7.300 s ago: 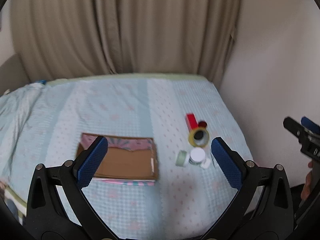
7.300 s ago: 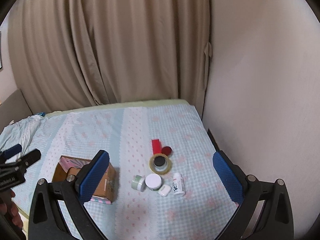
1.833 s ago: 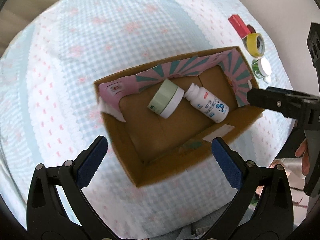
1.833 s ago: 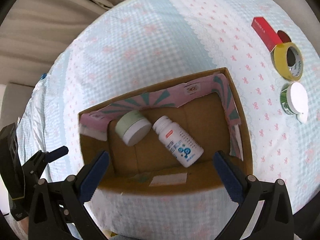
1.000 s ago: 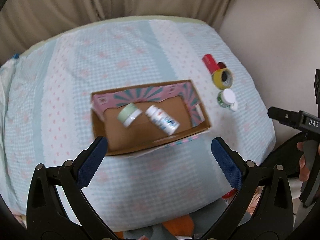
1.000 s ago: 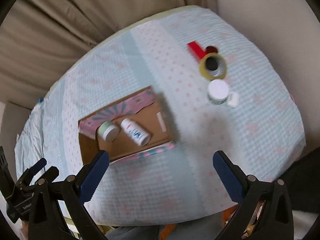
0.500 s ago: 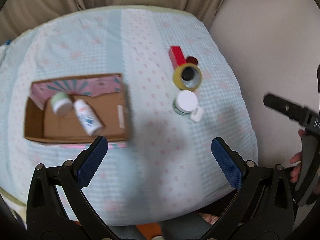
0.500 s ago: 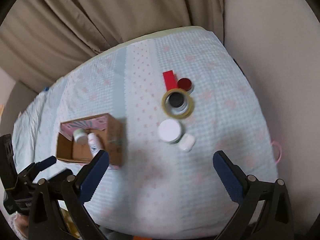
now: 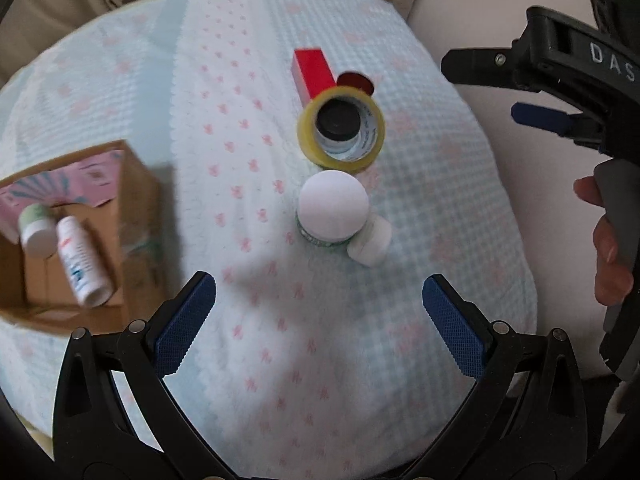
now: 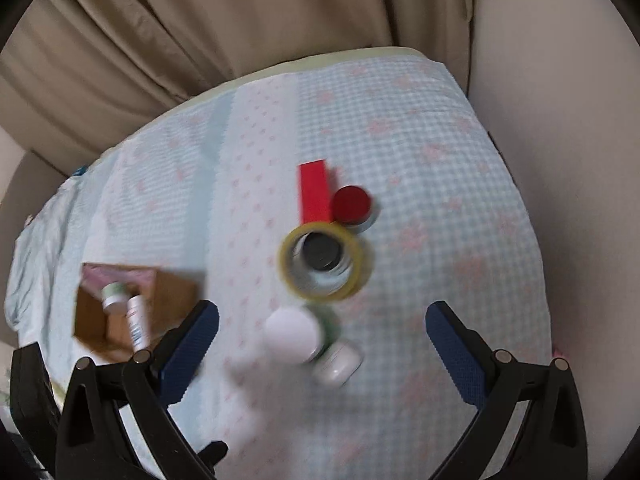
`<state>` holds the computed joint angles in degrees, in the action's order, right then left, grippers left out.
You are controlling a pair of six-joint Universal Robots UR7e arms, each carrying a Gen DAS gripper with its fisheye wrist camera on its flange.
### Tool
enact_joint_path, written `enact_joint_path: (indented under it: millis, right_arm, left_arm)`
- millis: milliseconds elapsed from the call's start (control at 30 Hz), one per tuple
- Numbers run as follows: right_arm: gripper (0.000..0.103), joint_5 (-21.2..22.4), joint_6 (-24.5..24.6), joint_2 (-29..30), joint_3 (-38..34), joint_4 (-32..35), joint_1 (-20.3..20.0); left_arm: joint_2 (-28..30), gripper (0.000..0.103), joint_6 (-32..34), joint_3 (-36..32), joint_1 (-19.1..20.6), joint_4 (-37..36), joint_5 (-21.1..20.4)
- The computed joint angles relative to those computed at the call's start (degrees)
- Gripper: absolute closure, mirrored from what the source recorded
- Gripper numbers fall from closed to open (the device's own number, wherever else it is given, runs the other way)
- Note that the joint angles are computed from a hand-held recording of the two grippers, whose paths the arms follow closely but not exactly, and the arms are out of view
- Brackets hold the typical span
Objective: Organize rigid objects
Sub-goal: 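Grasp the white round lid with the left gripper while the right grasps the yellow tape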
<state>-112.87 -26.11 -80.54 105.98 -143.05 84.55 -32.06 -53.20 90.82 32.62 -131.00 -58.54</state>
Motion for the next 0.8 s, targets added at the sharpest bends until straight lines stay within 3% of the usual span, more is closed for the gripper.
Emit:
enact_joint_path:
  millis: [167,367,567,800]
  right_arm:
    - [0.0,0.19,-3.29,5.38,-2.98,-0.63,-2.74]
    - [0.0,3.9,-4.33,10.42,-6.73,2.7,-5.08]
    - [0.0,2.62,-0.72,16.23,-11.03,5.55,-4.28]
    - [0.0,0.19,5.8,21.66,-18.06,12.75,-3.12]
  left_arm:
    - [4.76,0.0,2.52,-4.19,3.3,-0.84,-0.44]
    - [9.55,0.0,4.25,-8.45,6.07,-0.97,-0.35]
    - [11.74,0.0,6.66,-7.38,5.88,-8.12,2.81]
    - [13.9,0.002,8.62,-9.45,6.76,-8.5,4.0]
